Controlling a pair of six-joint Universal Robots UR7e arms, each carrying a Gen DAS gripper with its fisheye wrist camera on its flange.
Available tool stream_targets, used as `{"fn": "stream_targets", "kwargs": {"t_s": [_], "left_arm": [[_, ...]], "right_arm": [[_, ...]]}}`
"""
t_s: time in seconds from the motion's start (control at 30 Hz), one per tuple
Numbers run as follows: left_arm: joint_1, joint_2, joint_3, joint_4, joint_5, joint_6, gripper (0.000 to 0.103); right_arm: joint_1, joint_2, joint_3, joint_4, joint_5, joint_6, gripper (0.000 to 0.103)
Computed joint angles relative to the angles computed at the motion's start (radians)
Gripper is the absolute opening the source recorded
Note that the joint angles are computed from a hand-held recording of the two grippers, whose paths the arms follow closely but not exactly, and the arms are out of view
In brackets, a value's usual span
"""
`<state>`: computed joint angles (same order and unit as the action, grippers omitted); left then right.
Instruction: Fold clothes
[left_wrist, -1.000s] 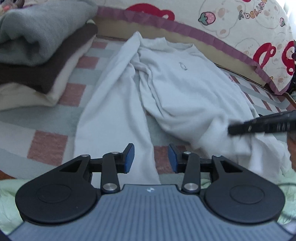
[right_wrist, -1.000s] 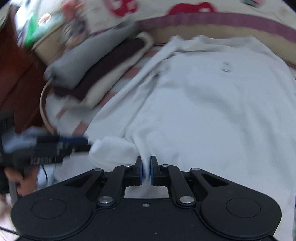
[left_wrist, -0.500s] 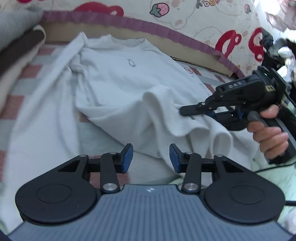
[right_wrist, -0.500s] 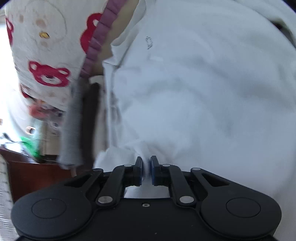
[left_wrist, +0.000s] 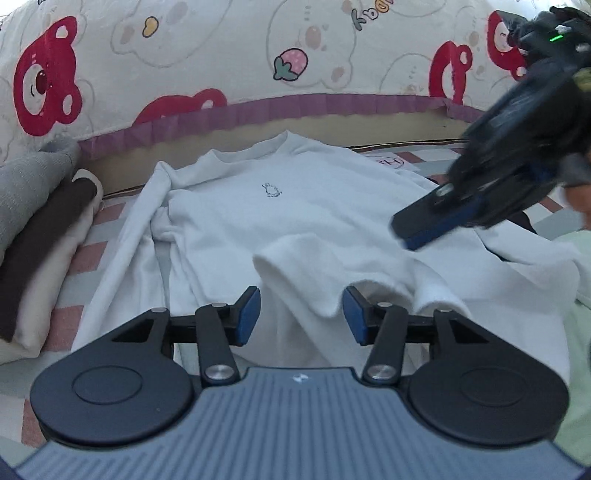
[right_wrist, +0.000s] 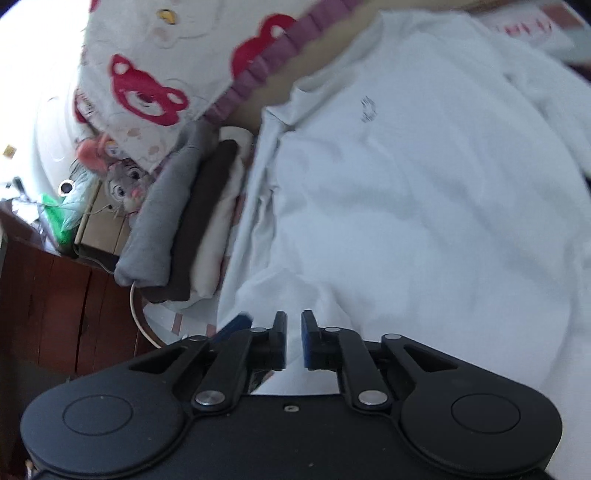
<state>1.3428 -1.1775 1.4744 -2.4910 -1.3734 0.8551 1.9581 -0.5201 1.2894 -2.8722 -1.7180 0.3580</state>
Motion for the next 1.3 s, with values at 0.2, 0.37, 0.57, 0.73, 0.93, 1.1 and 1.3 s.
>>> {"fn": "stream_targets", "kwargs": {"t_s": [0.2, 0.37, 0.57, 0.73, 0.93, 1.1, 1.3], "left_arm": [[0.017, 0.075, -0.116, 0.124, 0.011, -0.24, 0.049], [0.037, 0.098, -0.165, 0.175, -0.011, -0.394, 0.049], [0.034, 0.056, -0.105, 0.119, 0.015, -0.22, 0.049], [0.016, 0.032, -0.07, 0.077, 0.03, -0.109, 0.049], [0.001, 0.017, -0.052, 0.056, -0.072, 0.092, 0.049], [-0.013, 0.014, -0.049, 0.088, -0.079, 0.297, 0.05], [-0.019, 0.044, -0.001, -0.089, -0.074, 0.442, 0.067]], "right_arm": [[0.065, -0.011, -0.039, 0.24, -0.09, -0.201, 0.072], [0.103, 0.07, -0.11, 0.329, -0.341, -0.237, 0.069], [0.097, 0.093, -0.118, 0.243, -0.519, -0.123, 0.049], [0.089, 0.08, -0.071, 0.116, -0.536, -0.152, 0.027], [0.078, 0.073, -0.046, -0.027, -0.403, -0.251, 0.006], [0.084, 0.04, -0.002, -0.092, -0.323, -0.322, 0.006], [0.091, 0.009, 0.023, -0.096, -0.305, -0.376, 0.006]]}}
